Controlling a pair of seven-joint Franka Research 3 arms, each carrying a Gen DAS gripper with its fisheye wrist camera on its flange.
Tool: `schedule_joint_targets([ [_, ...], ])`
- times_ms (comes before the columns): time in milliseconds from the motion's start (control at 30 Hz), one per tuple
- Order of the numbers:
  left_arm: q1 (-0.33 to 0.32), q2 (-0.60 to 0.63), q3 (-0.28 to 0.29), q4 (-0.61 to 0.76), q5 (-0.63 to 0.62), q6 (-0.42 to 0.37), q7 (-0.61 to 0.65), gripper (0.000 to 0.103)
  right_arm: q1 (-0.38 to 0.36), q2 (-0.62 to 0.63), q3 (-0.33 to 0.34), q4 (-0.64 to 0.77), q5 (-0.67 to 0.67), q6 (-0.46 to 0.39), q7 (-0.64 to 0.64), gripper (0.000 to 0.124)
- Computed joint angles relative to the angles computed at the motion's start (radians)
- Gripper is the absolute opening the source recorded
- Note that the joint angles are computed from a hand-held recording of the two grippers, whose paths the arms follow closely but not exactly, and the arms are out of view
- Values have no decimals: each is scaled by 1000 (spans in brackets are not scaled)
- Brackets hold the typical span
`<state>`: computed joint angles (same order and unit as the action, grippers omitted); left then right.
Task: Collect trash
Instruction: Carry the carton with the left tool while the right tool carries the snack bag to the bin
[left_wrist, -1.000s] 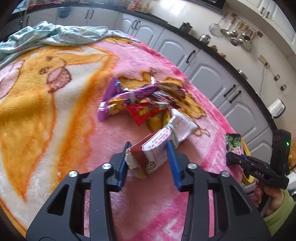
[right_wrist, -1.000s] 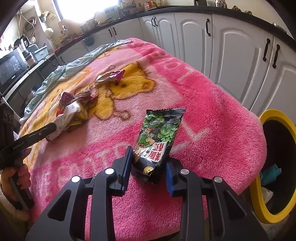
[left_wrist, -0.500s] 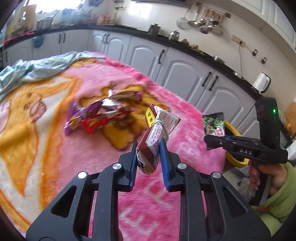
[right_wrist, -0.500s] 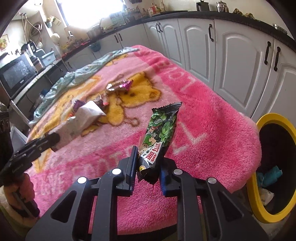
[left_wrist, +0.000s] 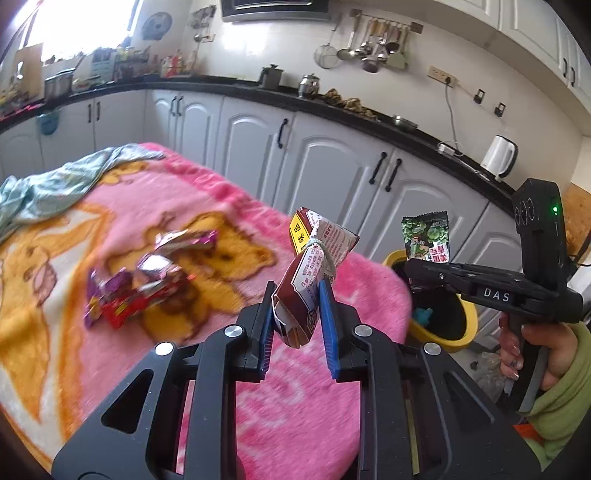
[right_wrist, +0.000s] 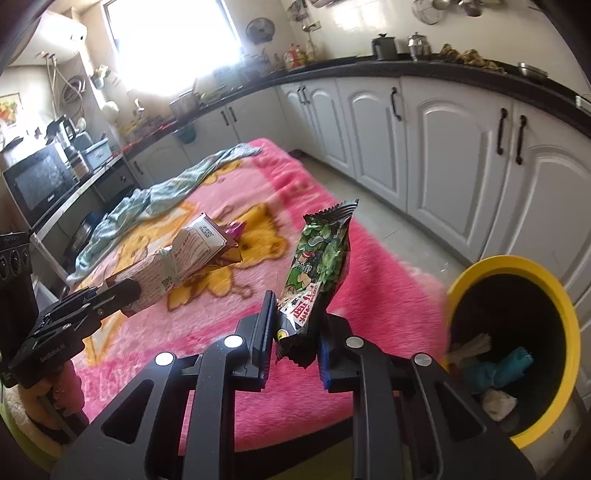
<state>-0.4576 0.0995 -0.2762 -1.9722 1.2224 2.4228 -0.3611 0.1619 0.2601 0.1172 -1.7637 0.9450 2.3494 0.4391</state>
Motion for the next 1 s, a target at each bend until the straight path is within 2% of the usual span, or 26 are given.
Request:
schedule_joint_targets([
  [233, -24, 127, 24, 182, 4, 29, 116, 16, -37, 1, -19, 22, 28, 15, -8, 19],
  [467, -83, 273, 82, 382, -47, 73, 257, 16, -80, 15, -33, 47, 51, 59, 4, 19],
  [767, -146, 468, 152, 652, -181, 130, 437, 17, -142, 47, -46, 88, 76, 112, 12, 19],
  [1000, -186, 643, 178, 902, -329, 120, 629, 17, -181, 87, -49, 124, 58, 153, 67, 19],
])
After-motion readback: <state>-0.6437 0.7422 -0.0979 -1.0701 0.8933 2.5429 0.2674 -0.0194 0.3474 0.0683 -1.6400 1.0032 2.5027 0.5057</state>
